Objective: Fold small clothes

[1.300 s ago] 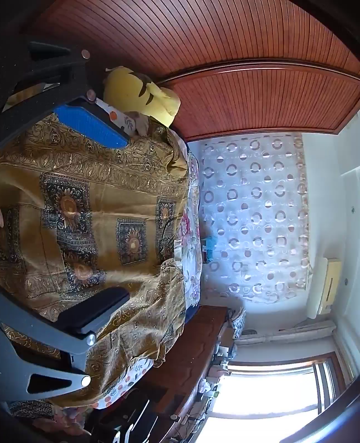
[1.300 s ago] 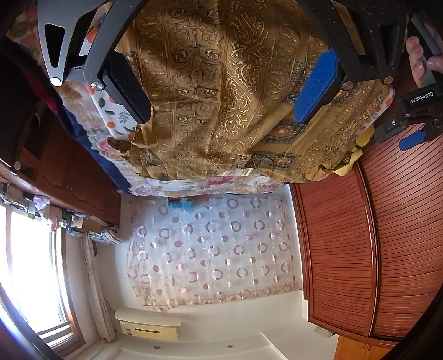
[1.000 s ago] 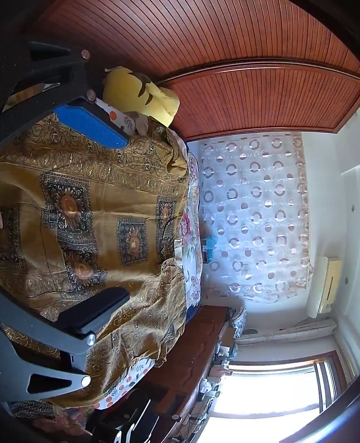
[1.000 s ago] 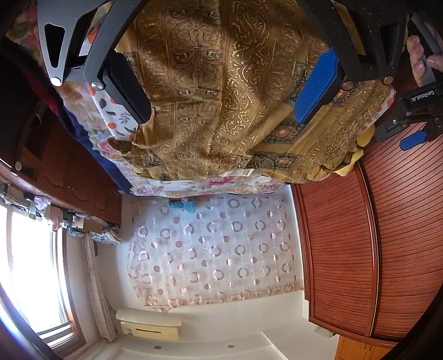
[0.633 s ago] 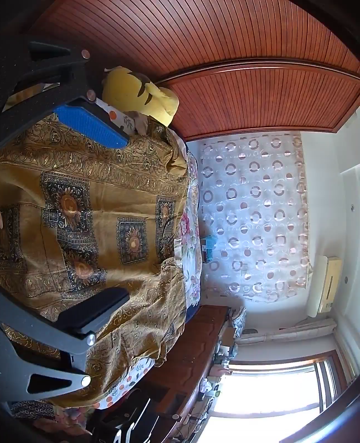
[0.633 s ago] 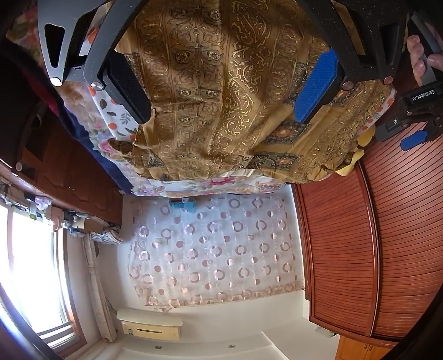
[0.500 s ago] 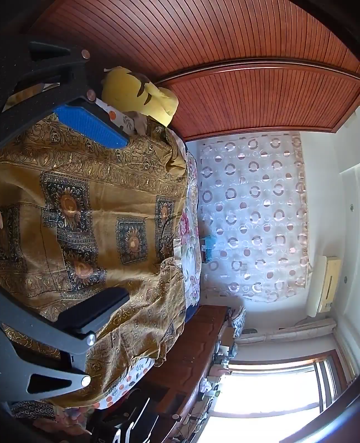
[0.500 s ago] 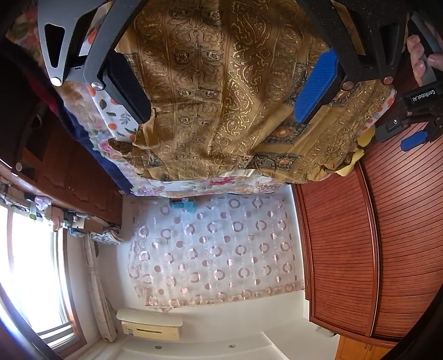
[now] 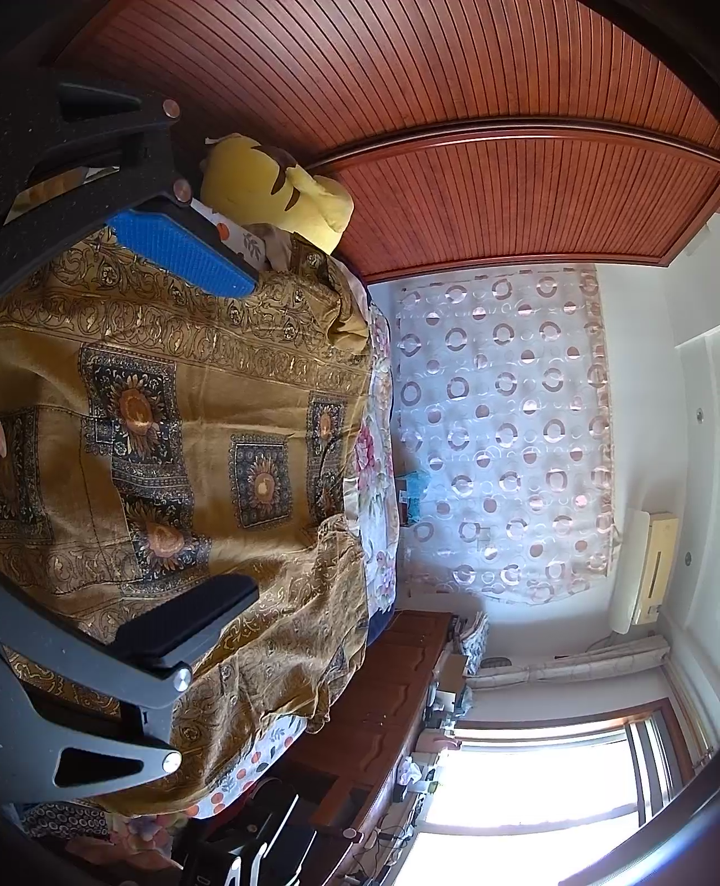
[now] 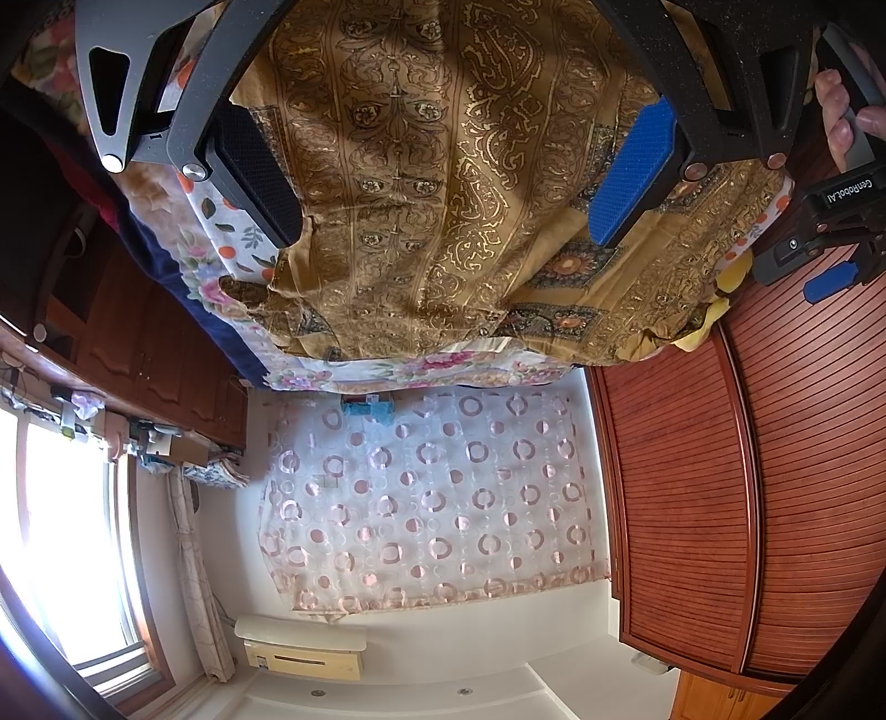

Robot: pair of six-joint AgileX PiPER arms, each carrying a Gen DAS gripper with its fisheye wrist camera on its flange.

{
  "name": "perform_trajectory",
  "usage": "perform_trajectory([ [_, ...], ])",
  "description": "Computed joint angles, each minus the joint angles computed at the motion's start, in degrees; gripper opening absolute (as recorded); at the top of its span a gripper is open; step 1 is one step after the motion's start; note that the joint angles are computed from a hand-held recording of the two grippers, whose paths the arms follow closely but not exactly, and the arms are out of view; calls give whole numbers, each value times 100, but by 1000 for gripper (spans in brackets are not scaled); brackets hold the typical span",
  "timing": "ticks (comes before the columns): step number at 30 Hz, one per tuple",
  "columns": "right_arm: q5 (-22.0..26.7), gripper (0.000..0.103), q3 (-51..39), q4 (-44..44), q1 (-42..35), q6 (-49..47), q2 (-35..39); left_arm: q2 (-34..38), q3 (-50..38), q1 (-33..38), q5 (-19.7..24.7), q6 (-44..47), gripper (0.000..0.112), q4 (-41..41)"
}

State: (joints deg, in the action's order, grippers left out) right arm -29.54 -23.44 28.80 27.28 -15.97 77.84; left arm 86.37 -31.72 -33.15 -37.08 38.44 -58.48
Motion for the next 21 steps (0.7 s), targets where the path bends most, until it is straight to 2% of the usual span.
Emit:
perform_trajectory([
  [15,-3,103,11,-20,2,26,-9,12,17,-58,-81,1,100,-35],
  [21,-14,103,-5,-100,-33,99,18,-49,-79,-151,-72,249,100,-286],
])
